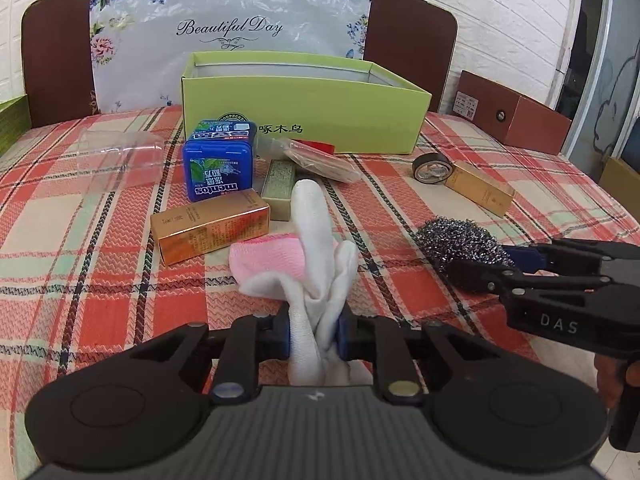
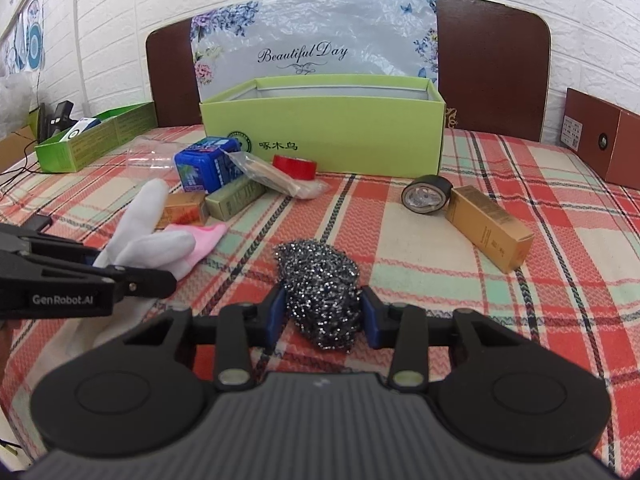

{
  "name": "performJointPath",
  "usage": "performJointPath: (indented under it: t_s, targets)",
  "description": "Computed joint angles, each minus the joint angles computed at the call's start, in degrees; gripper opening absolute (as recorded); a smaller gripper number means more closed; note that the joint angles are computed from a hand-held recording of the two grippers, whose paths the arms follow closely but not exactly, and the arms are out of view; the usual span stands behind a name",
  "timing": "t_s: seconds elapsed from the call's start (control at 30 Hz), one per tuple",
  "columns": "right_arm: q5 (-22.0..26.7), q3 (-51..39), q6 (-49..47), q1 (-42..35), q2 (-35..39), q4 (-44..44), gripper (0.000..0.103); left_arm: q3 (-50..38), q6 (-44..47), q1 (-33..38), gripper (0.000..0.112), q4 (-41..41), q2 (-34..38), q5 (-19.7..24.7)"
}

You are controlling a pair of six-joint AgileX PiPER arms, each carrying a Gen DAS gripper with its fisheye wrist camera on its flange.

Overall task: Organize objects
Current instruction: 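Lift the gloves and steel wool and drop both into the green box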

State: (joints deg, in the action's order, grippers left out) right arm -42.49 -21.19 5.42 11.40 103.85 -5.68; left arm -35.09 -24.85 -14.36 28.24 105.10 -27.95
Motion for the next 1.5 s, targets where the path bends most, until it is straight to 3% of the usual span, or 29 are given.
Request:
performJointPath:
  t_s: [0.13,0.27,0.6,0.73,1.1,1.17,1.27,1.33,1.4,1.43,1.47,1.5]
  targets:
    - [1.1,0.6,0.0,0.3,-1.8,-0.6,0.033,0.3,-12.2,2.8,0.017,13.5,-2.3,-1.0]
    - [1.4,1.6,2.9,-0.5,-5.6,-4.1,0.033,0.6,-15.5,3.7,0.017,19.1,-6.6,-1.4]
    - [4.8,-3.2,8.5,-3.6,-13.8,-10.8,0.033,-9.4,-14.9,3.8,0.017,18.3,-11.5,2.2]
    - [5.0,-7.9,5.9,-3.0,-12.5,-6.6,0.033,-17.7,-13.6,2.8,0.017,15.7,-7.7,5.0]
    - [6.7,-27.8,0.4,-3.1,1.9,1.6,0.033,-45.6,-31.4,1.2,0.017,29.4,9.7,15.3]
    - [8.5,-32.4,-0.1,-3.1,5.3,2.1,0.033,-49.9,-38.1,1.4,0.017,36.0,12.5,16.8]
    - [10.2,-38.6,-0.9,-2.7,10.3,3.5,0.033,-56.5,-54.5,1.2,0.017,52.6,16.8,19.7]
    - [11.1,-42.3,1.5,-2.8,13.2,2.0,0.034,-60.0,-62.9,1.5,0.018,61.2,19.7,19.3]
    - [12.4,-45.4,3.7,-2.7,15.6,0.2,0.037,-61.7,-62.1,1.9,0.04,60.7,21.8,17.7]
    - [12.6,-46.9,4.3,-2.7,17.1,-0.7,0.044,-61.2,-58.3,1.8,0.075,57.0,22.0,18.4]
    - [13.5,-48.7,5.0,-2.7,18.6,-2.3,0.072,-60.2,-53.3,1.2,0.091,51.2,21.7,21.2]
    - [15.5,-50.1,3.8,-2.3,19.5,-1.6,0.095,-58.8,-47.5,1.1,0.091,45.5,20.8,22.3]
